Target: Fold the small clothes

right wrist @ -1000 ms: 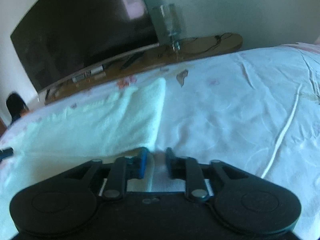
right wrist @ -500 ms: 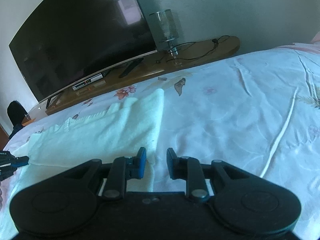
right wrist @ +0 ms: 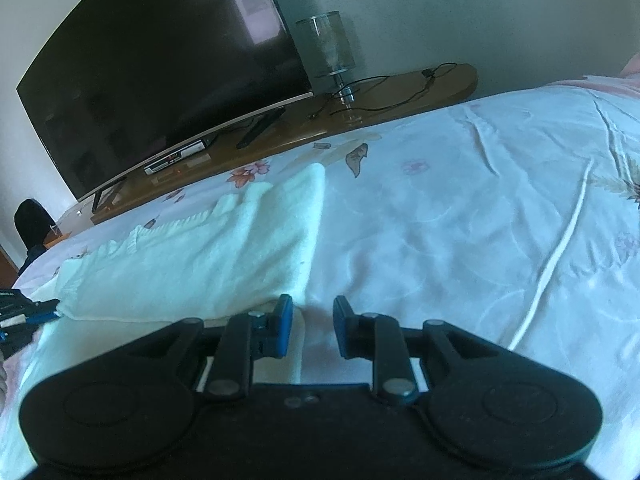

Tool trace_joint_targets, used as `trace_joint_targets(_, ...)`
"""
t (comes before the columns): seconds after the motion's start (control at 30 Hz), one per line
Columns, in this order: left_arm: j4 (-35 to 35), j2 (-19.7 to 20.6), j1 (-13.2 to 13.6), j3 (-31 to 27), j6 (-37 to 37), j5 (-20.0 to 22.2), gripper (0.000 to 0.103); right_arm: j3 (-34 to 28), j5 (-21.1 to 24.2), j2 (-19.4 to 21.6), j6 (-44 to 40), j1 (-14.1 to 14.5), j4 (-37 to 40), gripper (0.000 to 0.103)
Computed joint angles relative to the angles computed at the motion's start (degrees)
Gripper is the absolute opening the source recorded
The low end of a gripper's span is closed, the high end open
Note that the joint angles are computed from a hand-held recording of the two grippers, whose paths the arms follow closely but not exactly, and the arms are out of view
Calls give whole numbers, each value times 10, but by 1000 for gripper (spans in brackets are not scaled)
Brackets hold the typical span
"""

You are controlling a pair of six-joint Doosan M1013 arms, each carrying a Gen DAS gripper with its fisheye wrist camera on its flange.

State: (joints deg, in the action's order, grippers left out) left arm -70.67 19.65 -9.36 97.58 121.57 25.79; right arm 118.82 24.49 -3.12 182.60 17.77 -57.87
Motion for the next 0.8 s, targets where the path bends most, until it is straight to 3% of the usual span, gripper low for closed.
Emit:
trace_joint_targets(0.07, -41, -6, 3, 4, 38, 11, 3, -1, -1, 1, -2, 0, 0, 23)
trace_joint_targets(0.23, 46, -17, -4, 17, -3, -31, 3, -6, -1, 8, 6, 2, -5, 23)
trace_joint_targets(0.53, 157, -12, -10, 10, -48, -44, 3, -16, -19, 19, 27, -8, -35, 22)
trace_joint_targets(0.57, 163, -12, -10, 11, -53, -49, 3, -20, -19, 25, 13, -11, -28, 16)
trace_joint_targets(0.73, 228, -19, -10, 1, -77, -32, 3, -40, 7, 36, -118, -14, 63, 15)
trace_joint_targets(0.8, 296, -34, -21, 9, -99, -91, 3, -32, -9, 25, -47, -18, -1, 19)
